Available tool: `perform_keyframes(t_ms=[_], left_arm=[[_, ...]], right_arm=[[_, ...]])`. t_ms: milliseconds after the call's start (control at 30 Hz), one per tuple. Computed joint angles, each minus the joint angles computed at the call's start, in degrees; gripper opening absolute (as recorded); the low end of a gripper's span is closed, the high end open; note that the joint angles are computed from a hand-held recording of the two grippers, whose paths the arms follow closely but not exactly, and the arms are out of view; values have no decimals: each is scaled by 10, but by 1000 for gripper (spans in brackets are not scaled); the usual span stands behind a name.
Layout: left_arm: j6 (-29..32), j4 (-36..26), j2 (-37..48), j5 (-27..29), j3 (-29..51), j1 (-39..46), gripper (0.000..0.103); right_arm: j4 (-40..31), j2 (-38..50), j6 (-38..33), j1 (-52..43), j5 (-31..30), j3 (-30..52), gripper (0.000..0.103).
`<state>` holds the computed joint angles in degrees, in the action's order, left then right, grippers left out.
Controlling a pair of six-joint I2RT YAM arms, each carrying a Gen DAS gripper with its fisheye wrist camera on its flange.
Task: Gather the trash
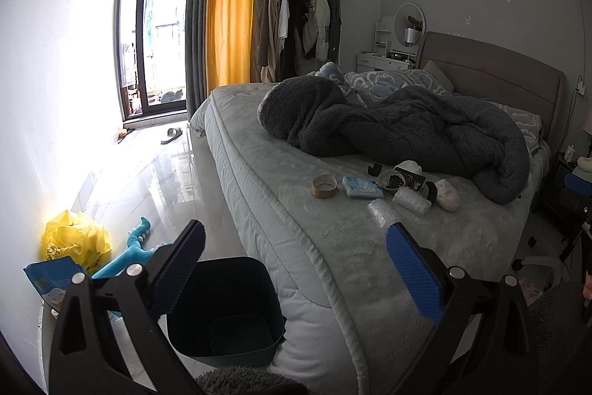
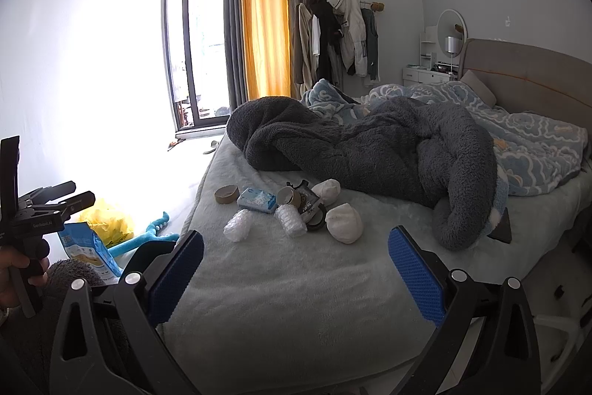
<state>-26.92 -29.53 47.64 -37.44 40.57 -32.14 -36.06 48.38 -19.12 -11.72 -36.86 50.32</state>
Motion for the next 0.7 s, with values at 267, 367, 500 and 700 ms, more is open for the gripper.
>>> perform_keyframes(t_ms=[267,367,500,700], left_arm=[[0,0,0,-1,0,-1,100],[1,-3,-3,1,1,2,100],[1,-4,-2,1,2,2,100],[1,-4,-3,1,2,2,100]], right_arm=[[-1,-4,4,5,4,-2,101],[-1,-5,4,7,5,-1,101],[-2,-4,4,5,4,-1,101],[-1,-5,4,5,4,-2,101]])
